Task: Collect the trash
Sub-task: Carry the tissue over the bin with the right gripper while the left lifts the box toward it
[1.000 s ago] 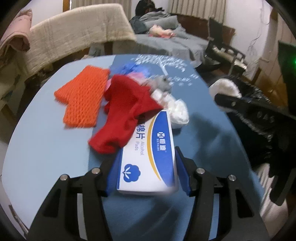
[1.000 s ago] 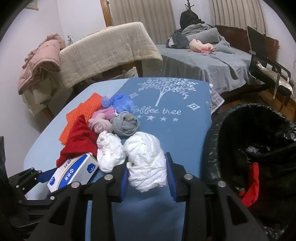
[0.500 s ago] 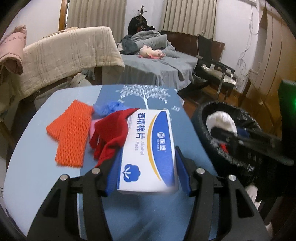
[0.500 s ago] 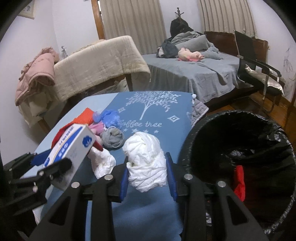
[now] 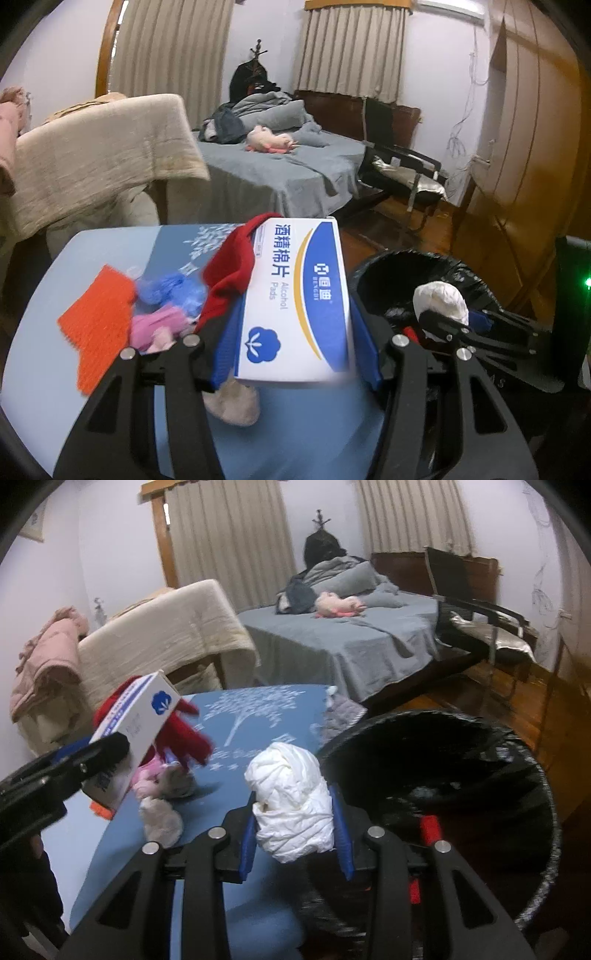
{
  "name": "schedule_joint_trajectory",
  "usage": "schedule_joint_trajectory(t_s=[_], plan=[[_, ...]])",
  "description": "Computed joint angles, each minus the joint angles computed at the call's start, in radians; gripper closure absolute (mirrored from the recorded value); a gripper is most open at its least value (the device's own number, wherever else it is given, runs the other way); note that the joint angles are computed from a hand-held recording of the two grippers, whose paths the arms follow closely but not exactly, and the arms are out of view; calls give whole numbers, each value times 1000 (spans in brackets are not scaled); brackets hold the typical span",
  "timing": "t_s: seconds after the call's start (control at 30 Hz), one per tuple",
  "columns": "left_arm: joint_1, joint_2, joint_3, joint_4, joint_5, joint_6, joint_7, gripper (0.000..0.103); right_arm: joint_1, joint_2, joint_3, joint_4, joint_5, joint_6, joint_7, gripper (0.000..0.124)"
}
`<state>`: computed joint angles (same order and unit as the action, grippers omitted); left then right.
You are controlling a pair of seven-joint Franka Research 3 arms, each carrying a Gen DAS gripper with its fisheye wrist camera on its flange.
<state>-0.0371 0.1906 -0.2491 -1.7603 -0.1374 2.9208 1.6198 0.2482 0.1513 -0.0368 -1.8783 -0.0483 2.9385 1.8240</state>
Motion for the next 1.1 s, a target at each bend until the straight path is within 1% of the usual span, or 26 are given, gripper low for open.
schedule_joint_trajectory(t_s=[0.1, 0.2, 0.3, 0.5, 0.6, 0.73, 0.87, 1.0, 1.1], plan=[[6, 43, -15, 63, -47, -61, -13, 50, -4, -7, -22, -8, -26, -3, 39, 88], [-15, 83, 24, 104, -2, -133, -118, 50, -13, -9, -27, -16, -39, -10, 63, 88], [-13, 91, 37, 91, 33, -170, -162, 50, -21, -5, -20, -19, -38, -17, 58, 88], [23, 75, 6, 32, 10, -192, -63, 50, -21, 14, -9, -3, -19, -28, 37, 88], [16, 64, 9, 2, 13, -178, -40, 50, -13, 16, -12, 0, -27, -31, 39, 88], [5, 55, 14, -14, 33, -129, -22, 50, -7, 18, -21, 5, -44, -38, 54, 88], [-1, 61, 1, -7, 49, -73, 19, 50, -7, 15, -34, 2, -70, -37, 87, 89], [-22, 91, 1, 43, 80, -78, 5, 50, -13, 6, -49, -10, -104, -31, 129, 89], [-28, 116, -15, 82, 88, -77, 15, 50, -22, -1, -57, -17, -125, -29, 156, 89]])
